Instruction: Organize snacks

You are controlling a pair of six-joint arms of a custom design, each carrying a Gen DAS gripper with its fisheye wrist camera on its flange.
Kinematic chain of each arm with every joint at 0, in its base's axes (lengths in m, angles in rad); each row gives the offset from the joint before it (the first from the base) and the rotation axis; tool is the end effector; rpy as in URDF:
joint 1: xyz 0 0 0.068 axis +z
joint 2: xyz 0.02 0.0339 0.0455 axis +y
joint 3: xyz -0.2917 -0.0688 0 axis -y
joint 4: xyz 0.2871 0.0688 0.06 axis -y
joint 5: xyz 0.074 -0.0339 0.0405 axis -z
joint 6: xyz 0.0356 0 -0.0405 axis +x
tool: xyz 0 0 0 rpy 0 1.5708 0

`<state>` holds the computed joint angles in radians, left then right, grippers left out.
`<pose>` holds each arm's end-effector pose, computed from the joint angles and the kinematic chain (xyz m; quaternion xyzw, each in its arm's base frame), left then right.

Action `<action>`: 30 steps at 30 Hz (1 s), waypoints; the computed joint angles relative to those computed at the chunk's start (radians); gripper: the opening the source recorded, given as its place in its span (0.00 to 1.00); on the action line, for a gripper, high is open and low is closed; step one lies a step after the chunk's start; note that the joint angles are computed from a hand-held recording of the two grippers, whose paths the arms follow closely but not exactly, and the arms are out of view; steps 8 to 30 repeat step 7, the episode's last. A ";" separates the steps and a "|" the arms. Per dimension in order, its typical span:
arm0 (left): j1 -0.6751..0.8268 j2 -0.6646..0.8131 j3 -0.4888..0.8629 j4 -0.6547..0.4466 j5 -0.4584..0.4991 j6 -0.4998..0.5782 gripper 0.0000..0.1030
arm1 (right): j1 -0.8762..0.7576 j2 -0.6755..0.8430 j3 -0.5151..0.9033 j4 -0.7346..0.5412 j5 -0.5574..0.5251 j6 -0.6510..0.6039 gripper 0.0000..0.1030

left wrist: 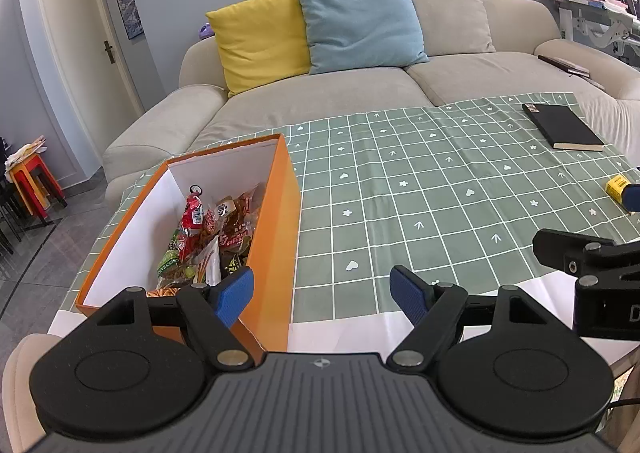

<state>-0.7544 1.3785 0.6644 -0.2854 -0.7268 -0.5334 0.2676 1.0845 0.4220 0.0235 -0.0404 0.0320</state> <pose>0.2165 -0.1710 0.1725 -0.0007 0.9024 0.1146 0.4154 0.2262 0.0635 0.1768 -0.1140 0.8860 0.0849 0.4414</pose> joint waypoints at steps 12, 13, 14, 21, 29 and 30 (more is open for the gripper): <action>-0.003 -0.018 -0.013 0.014 0.011 0.009 0.88 | 0.002 0.001 0.001 0.000 0.002 0.002 0.92; -0.003 -0.018 -0.013 0.014 0.011 0.009 0.88 | 0.002 0.001 0.001 0.000 0.002 0.002 0.92; -0.003 -0.018 -0.013 0.014 0.011 0.009 0.88 | 0.002 0.001 0.001 0.000 0.002 0.002 0.92; -0.003 -0.018 -0.013 0.014 0.011 0.009 0.88 | 0.002 0.001 0.001 0.000 0.002 0.002 0.92; -0.003 -0.018 -0.013 0.014 0.011 0.009 0.88 | 0.002 0.001 0.001 0.000 0.002 0.002 0.92; -0.003 -0.018 -0.013 0.014 0.011 0.009 0.88 | 0.002 0.001 0.001 0.000 0.002 0.002 0.92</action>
